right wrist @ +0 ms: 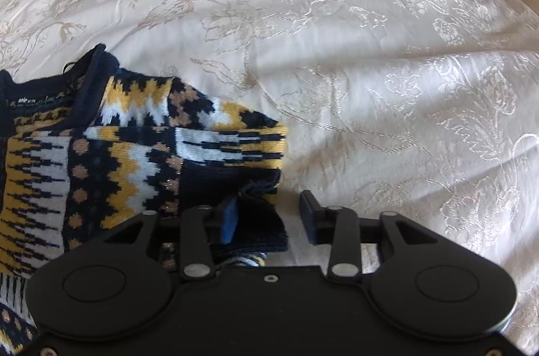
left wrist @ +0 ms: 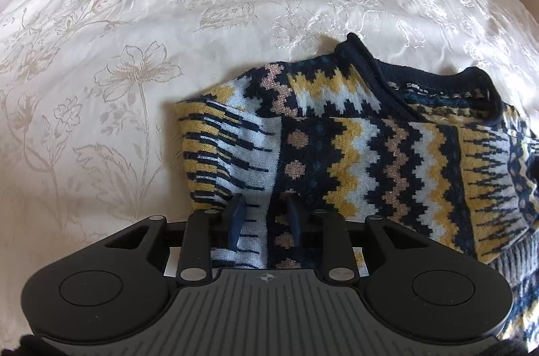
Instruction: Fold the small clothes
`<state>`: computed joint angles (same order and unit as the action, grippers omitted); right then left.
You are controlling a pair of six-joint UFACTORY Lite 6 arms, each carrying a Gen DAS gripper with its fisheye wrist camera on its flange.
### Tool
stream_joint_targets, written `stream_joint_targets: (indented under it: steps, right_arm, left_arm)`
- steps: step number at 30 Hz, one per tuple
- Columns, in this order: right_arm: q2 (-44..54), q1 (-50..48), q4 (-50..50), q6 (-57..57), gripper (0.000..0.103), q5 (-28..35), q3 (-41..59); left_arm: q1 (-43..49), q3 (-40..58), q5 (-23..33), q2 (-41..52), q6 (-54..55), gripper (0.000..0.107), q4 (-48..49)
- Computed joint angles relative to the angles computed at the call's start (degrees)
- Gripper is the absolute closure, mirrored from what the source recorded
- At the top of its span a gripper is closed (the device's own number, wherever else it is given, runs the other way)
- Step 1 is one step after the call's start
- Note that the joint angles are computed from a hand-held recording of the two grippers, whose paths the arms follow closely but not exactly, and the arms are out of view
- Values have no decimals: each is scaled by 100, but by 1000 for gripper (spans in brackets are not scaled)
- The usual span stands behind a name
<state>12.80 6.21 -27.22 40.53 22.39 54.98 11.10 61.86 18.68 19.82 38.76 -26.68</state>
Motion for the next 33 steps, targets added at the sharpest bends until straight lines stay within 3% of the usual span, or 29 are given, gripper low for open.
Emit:
stream_joint_targets:
  steps: [2,7,9,13,17,26,28,33]
  right_arm:
    - [-271,-44,57,2,53,56,-90]
    - [-1219,483,-1637,1785,49,525,-456]
    - [-1357,705,-1796,1872,48,452,-436]
    - [-831,980,-807,670,49,-59,151]
    - [330,1148,764,-917,53,-224,1131]
    - [2557,1265,1484,-1792,55,-60,3286]
    - [2560,1195,1661,-1896,55,-65,3315]
    - [1235,1127,1326,-1362,54,-434,2090]
  left_arm:
    - [10,34,93,-92,-108,80,71]
    - [-51,-251,84,-746,402,80,-507]
    - [-163,-133,135,-701,527,79,-607]
    - [-458,294,144,-200,493,79,-607]
    - [-617,675,-3,379,-323,80,171]
    - [-319,913,198,648,192,80,-277]
    - [-322,970,276,614,73,80,-167]
    - [-158,498,356,-136,382,79,-650]
